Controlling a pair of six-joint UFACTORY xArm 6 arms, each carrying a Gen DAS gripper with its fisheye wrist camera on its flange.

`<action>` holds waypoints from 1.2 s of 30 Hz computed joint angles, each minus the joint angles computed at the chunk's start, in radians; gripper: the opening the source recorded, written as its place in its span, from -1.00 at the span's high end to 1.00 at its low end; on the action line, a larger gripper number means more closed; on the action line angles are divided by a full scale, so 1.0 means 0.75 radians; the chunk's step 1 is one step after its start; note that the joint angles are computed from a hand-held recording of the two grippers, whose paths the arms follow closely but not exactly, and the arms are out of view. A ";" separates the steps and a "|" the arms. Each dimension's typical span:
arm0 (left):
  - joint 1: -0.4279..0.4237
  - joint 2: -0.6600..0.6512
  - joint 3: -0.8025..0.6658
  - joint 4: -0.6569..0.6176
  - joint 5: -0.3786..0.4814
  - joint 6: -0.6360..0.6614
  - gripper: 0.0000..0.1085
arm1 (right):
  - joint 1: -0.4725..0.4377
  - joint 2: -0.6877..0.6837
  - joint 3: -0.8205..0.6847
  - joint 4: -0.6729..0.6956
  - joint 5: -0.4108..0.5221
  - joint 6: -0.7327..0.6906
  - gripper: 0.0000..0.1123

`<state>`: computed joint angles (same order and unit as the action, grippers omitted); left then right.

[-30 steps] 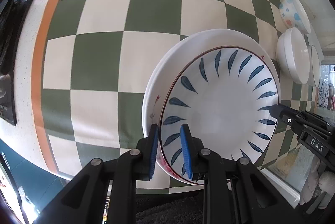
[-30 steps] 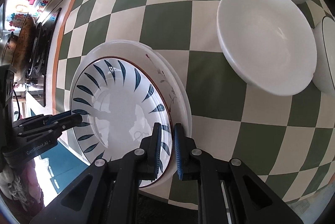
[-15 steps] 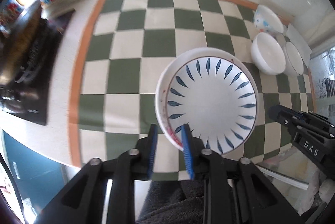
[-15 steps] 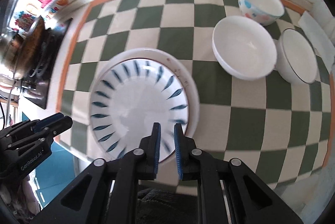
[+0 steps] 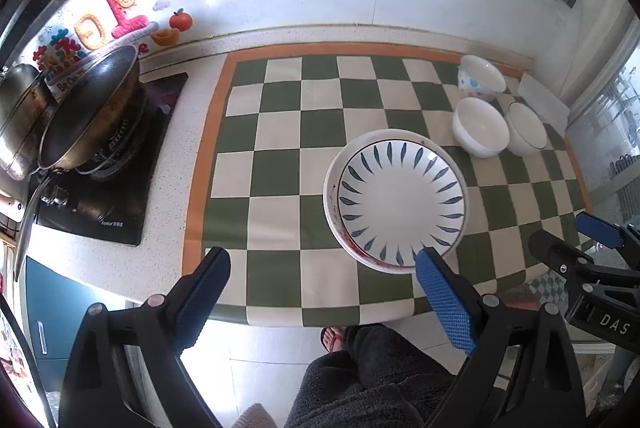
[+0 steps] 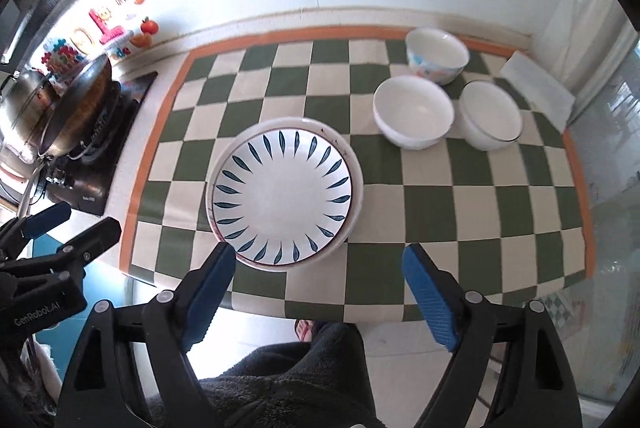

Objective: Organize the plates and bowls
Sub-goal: 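Lower the plate stack onto the cloth and open both grippers, then move both grippers to a white bowl and grasp its rim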

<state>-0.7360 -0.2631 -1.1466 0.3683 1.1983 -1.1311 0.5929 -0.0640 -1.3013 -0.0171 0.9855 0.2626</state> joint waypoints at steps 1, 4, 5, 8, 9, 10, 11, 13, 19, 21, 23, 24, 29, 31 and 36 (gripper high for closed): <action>-0.012 -0.013 0.004 0.002 -0.001 -0.009 -0.76 | 0.007 -0.019 0.008 -0.014 0.002 0.016 -0.59; -0.059 -0.030 -0.010 0.037 0.033 -0.043 -0.77 | 0.019 -0.097 0.050 -0.019 0.002 0.034 -0.62; -0.072 -0.034 -0.016 0.047 0.043 -0.053 -0.77 | 0.024 -0.117 0.060 -0.021 0.004 0.041 -0.62; -0.105 -0.039 -0.035 0.068 0.069 -0.076 -0.78 | 0.032 -0.171 0.087 -0.023 0.002 0.048 -0.63; -0.113 -0.040 -0.042 0.074 0.078 -0.081 -0.78 | 0.033 -0.187 0.093 -0.015 0.000 0.047 -0.63; -0.121 -0.040 -0.051 0.079 0.088 -0.088 -0.78 | 0.034 -0.196 0.094 -0.011 0.002 0.046 -0.63; -0.124 -0.042 -0.057 0.083 0.094 -0.092 -0.78 | 0.035 -0.206 0.093 -0.008 0.005 0.043 -0.63; -0.127 -0.036 -0.074 0.090 0.099 -0.096 -0.78 | 0.037 -0.219 0.087 0.003 0.011 0.038 -0.64; -0.097 0.038 -0.150 0.118 0.057 -0.100 -0.78 | -0.015 -0.226 0.079 0.125 -0.041 -0.075 -0.66; -0.070 0.078 -0.175 0.113 -0.001 -0.096 -0.78 | -0.073 -0.215 0.098 0.262 -0.104 -0.171 -0.66; -0.040 0.146 -0.227 0.118 -0.048 -0.085 -0.78 | -0.131 -0.191 0.099 0.366 -0.145 -0.240 -0.66; -0.021 0.187 -0.258 0.113 -0.081 -0.070 -0.78 | -0.172 -0.167 0.091 0.412 -0.159 -0.274 -0.66; 0.122 0.522 -0.534 -0.087 -0.198 0.073 -0.78 | -0.398 0.061 -0.073 0.505 -0.138 -0.332 -0.66; 0.180 0.672 -0.661 -0.225 -0.232 0.147 -0.78 | -0.487 0.220 -0.225 0.597 -0.032 -0.369 -0.66; 0.264 1.106 -1.128 -0.478 -0.157 0.301 -0.74 | -0.624 0.686 -0.711 0.733 0.271 -0.417 -0.63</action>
